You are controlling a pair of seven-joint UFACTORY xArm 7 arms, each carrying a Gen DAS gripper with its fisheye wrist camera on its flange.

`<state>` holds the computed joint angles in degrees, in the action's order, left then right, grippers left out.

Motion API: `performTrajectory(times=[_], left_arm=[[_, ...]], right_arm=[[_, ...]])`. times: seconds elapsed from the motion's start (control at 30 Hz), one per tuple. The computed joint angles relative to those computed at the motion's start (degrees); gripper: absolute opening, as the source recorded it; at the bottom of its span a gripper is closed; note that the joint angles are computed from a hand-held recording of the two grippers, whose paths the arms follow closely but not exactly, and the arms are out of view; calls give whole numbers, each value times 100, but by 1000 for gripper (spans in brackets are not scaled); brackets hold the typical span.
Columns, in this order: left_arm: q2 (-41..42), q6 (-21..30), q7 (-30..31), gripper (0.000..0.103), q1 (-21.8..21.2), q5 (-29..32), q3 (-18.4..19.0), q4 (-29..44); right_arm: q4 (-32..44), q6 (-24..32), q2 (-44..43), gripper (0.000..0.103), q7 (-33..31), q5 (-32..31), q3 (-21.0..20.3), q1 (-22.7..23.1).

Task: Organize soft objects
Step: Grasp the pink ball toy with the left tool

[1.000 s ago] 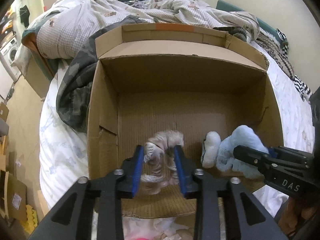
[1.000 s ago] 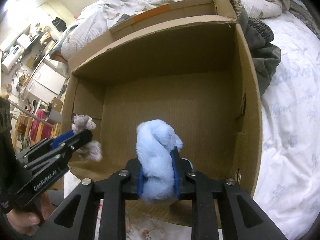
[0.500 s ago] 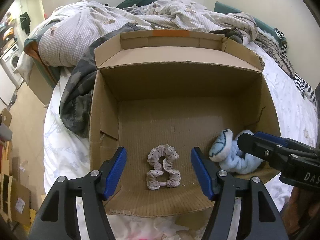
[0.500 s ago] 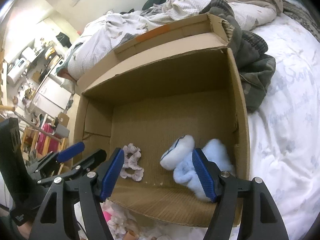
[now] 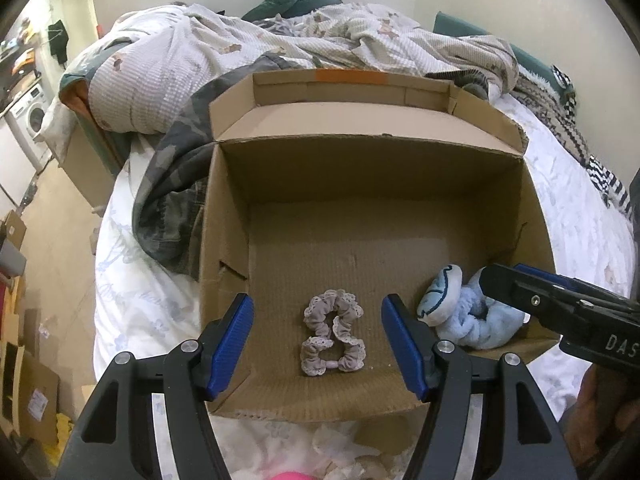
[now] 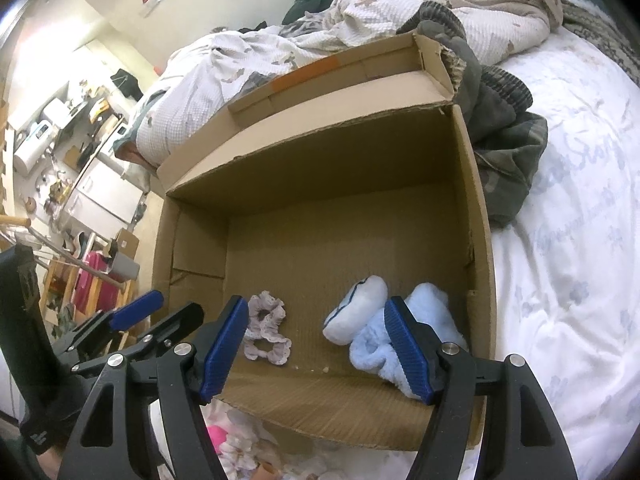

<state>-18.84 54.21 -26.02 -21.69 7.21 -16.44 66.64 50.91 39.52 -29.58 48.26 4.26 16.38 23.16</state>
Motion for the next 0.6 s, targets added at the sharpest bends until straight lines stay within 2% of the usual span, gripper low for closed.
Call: performTrajectory(times=[0.37, 0.6], left_arm=[[-698, 488, -26, 64, 139, -275, 132, -203], [-1155, 1496, -136, 63, 332, -578, 264, -529]], right_arm=[[9, 532, -381, 74, 150, -98, 136, 49], [96, 926, -647, 74, 57, -205, 352, 128]])
